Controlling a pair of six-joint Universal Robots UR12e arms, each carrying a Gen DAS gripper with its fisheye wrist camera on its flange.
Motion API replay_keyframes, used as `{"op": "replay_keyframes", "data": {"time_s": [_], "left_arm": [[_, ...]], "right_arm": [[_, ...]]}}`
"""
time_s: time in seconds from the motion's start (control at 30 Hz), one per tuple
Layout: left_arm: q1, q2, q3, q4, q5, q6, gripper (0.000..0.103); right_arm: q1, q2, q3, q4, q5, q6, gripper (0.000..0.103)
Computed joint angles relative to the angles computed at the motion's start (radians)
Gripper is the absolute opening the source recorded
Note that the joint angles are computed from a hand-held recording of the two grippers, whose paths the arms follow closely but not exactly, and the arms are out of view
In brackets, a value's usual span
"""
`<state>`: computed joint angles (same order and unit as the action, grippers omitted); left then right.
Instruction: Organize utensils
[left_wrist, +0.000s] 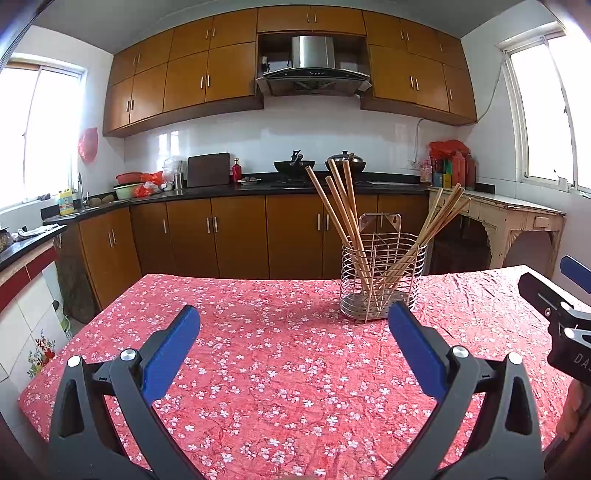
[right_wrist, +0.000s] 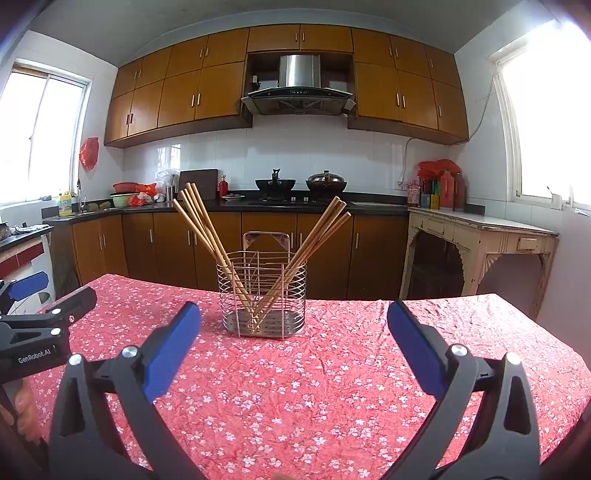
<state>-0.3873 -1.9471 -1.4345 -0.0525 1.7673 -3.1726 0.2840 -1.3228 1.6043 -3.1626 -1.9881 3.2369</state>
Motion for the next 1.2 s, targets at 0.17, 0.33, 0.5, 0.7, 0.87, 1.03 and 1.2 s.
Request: {"op": "replay_keyframes", "data": {"time_s": [0.17, 0.33, 0.5, 0.7, 0.87, 1.03, 1.2], "left_arm": [[-0.002, -0.001, 0.003, -0.004, 0.000, 0.000, 0.101], [-0.001, -0.002, 0.004, -0.007, -0.003, -0.002, 0.101], [0.001, -0.002, 0.004, -0.011, -0.009, -0.004, 0.101], [0.001, -0.002, 0.004, -0.017, -0.012, -0.010, 0.101], [0.001, -0.003, 0.005, -0.020, -0.013, -0.009, 0.101], [0.000, -0.003, 0.006, -0.021, -0.012, -0.011, 0.101], [0.000, -0.003, 0.006, -0.021, -0.013, -0.011, 0.101]], "right_arm": [[-0.001, -0.001, 0.001, 0.001, 0.002, 0.002, 0.099], [-0.003, 0.001, -0.003, 0.005, 0.004, 0.001, 0.099], [-0.005, 0.001, -0.001, 0.007, 0.010, 0.007, 0.099], [-0.007, 0.002, -0.003, 0.014, 0.013, 0.014, 0.099], [-0.007, 0.003, -0.002, 0.015, 0.015, 0.015, 0.099], [-0.008, 0.002, -0.002, 0.015, 0.016, 0.015, 0.099], [-0.008, 0.002, -0.002, 0.015, 0.016, 0.015, 0.099]]}}
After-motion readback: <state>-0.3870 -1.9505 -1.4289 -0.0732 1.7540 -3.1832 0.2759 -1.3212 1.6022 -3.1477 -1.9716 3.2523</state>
